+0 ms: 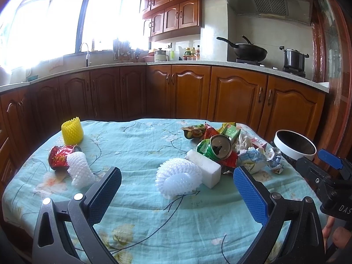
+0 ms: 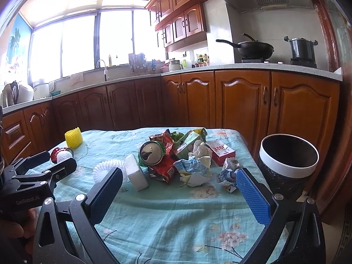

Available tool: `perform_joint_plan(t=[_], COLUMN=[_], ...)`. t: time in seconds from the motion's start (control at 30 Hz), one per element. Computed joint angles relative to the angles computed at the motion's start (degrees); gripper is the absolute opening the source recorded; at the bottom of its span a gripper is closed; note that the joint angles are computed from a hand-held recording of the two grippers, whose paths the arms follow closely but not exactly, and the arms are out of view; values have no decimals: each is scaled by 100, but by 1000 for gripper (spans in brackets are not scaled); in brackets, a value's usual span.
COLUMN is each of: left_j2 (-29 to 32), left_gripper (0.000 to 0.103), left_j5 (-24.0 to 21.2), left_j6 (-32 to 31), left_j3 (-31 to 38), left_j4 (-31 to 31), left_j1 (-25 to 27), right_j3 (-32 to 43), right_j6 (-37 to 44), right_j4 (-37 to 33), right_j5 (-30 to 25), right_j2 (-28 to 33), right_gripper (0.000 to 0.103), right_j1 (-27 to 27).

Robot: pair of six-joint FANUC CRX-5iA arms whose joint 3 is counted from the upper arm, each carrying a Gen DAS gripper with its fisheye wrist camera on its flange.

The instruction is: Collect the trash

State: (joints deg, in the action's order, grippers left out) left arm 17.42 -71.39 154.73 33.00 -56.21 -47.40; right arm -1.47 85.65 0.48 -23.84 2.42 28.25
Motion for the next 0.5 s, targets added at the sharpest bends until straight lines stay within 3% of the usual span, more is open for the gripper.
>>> perform_joint_plan(t=[0.5], left_j2=[-21], left_gripper=[102], left_j5=[77], left_j6=[-18], left_j3=[-91], left_j4=[241], left_j1=[231], right_j3=[399], right_j6=[531], right_j4=[-563], right_j5=[-388], right_j2=[222], right_gripper=[103], right_j1=[-45])
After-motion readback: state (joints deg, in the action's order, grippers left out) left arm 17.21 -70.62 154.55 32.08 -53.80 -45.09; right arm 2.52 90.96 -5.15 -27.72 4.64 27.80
